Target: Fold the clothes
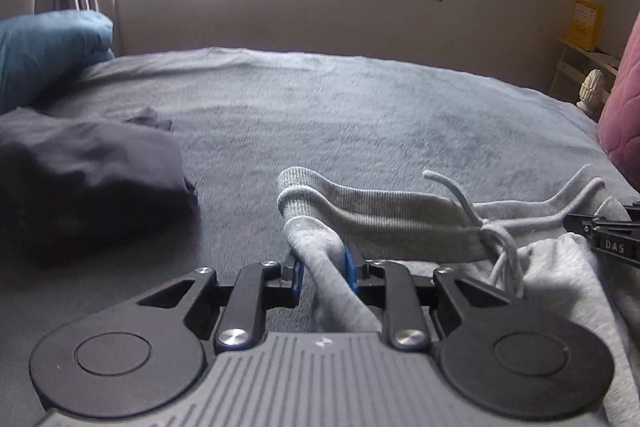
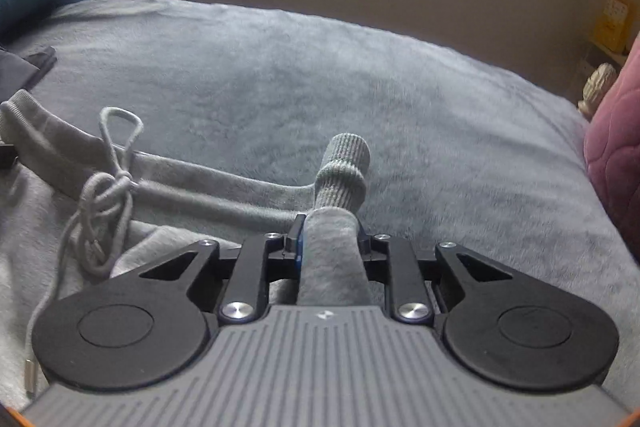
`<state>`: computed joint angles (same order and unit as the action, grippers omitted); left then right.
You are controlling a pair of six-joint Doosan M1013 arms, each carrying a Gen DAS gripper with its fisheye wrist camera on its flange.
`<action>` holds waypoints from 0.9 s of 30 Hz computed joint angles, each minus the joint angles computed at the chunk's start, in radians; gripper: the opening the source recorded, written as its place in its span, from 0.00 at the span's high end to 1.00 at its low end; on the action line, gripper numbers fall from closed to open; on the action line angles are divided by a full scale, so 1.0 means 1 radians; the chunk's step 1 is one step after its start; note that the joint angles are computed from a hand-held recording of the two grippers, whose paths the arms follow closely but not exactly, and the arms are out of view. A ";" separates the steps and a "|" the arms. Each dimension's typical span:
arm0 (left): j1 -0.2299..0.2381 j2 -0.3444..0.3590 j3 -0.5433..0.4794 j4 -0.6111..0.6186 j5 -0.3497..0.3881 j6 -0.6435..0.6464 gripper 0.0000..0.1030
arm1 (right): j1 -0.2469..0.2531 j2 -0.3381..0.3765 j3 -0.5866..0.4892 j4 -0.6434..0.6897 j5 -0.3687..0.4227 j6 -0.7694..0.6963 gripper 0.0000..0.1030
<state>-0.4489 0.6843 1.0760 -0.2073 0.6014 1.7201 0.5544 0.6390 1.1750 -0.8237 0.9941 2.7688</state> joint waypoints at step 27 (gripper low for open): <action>0.209 -0.524 0.462 -0.559 0.260 0.504 0.26 | 0.371 -0.480 0.532 -0.221 -0.353 0.951 0.25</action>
